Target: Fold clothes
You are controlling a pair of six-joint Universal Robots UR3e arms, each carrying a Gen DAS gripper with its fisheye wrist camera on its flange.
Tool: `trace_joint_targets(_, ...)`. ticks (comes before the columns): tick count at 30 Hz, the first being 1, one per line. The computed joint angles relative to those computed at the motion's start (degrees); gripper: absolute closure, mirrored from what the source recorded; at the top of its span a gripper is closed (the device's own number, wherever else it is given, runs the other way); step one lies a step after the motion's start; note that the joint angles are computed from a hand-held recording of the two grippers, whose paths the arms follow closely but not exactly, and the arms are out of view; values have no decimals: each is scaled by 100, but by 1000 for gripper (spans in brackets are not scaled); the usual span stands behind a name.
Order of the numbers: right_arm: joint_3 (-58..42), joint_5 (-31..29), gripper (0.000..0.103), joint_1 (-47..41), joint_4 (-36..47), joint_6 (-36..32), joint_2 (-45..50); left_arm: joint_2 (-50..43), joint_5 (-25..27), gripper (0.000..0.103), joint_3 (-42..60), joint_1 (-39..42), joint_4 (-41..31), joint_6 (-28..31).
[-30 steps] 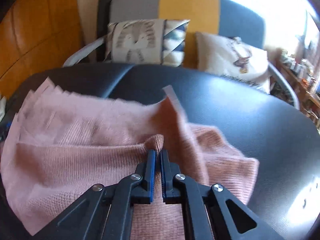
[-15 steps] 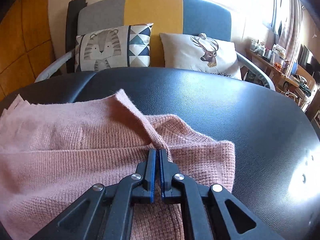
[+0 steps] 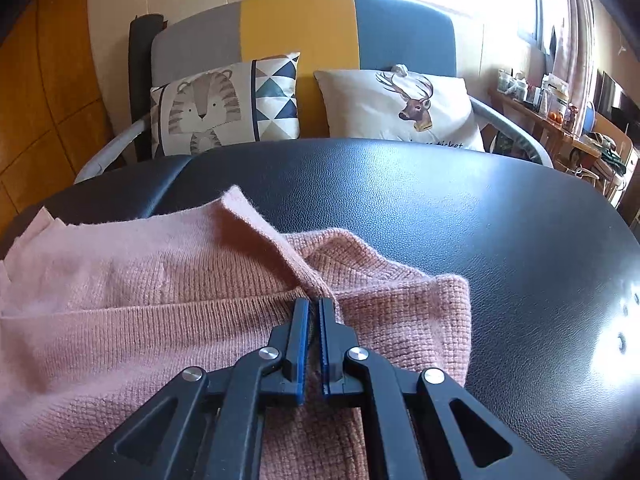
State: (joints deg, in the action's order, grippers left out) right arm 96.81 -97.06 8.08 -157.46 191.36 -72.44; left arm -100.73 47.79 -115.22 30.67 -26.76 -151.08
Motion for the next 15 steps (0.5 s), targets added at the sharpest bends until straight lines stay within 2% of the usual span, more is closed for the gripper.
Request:
trace_joint_targets(2, 89, 133, 101, -77, -66, 14, -49, 31, 296, 50, 28, -152, -71, 321)
trace_joint_targets(6, 172, 276, 101, -161, -135, 29, -88, 15, 1013, 50, -127, -668, 303, 1159)
trace_joint_targets(9, 204, 290, 101, -173, -178, 23, -84, -249, 1716, 50, -188, -1155, 1028, 1143)
trace_joint_targets(10, 212, 303, 101, -186, -187, 9, -86, -332, 1884, 62, -206, -1274, 1239, 1078)
trace_joint_targets(11, 218, 295, 101, -188, -194, 8, -86, -366, 1982, 91, -167, -1341, 1286, 955)
trace_joint_targets(13, 229, 228, 101, -171, -209, 32, -86, -255, 1903, 96, 52, -1265, 861, 597)
trace_joint_targets(15, 254, 130, 101, -155, -235, 82, -90, -36, 1676, 97, 183, -1037, 455, 376)
